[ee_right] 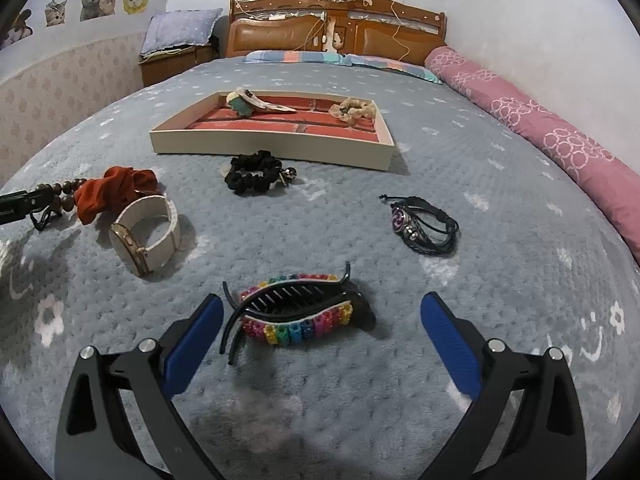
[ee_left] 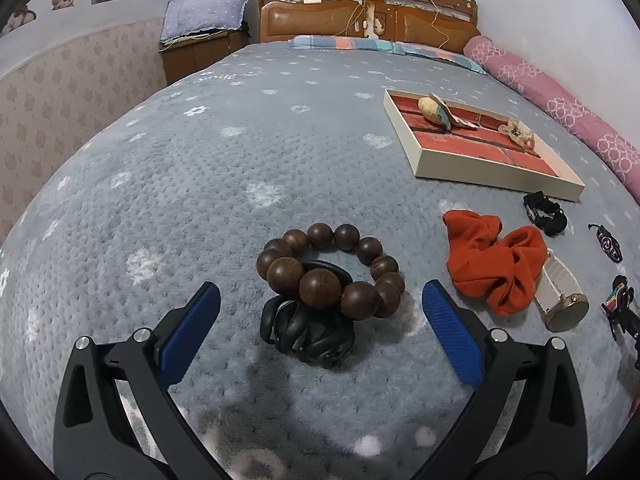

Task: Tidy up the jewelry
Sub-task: 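Move the right tool over the rainbow claw clip while the left tool approaches the wooden bead bracelet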

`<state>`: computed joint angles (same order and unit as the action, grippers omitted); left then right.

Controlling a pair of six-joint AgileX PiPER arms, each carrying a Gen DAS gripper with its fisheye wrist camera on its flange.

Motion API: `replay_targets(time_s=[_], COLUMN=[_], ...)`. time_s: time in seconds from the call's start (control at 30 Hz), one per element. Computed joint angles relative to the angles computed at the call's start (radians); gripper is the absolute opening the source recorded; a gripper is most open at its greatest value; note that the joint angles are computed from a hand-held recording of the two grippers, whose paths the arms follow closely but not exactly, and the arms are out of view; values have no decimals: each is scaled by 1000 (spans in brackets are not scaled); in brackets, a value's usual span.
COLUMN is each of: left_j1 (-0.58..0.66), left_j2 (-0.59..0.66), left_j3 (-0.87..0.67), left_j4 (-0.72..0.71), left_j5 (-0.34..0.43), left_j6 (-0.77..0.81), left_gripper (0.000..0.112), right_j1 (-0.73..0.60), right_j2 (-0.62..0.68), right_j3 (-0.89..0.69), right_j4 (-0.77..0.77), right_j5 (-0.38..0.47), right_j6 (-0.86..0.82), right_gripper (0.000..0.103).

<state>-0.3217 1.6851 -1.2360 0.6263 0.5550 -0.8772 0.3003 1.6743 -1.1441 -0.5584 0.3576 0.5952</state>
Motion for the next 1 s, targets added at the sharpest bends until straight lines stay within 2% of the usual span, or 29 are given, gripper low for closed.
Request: replay_targets(time_s=[0.2,0.37,0.6,0.77,1.0], left_j1=[5,-22,-8,0,11], left_j2=[12,14,46,95,82], left_j3=[-18,-15,-59,-120,-110], left_j4=[-36,37,-31,-83,-107], left_j5=[9,21,37,81,64], left_j6=[35,-15,54,114,129], left_gripper=[98,98,98,97,98], right_j1=[-9,-21,-4,3,-14], right_j2=[-7,-3,11,25,31], right_j3=[7,1,-14,-29,-37], right_j4=[59,124,112,105,192], right_j5=[-17,-16,7,31,31], right_j6=[-55,-110,-111,-105,-177], right_gripper=[97,97,97,97,97])
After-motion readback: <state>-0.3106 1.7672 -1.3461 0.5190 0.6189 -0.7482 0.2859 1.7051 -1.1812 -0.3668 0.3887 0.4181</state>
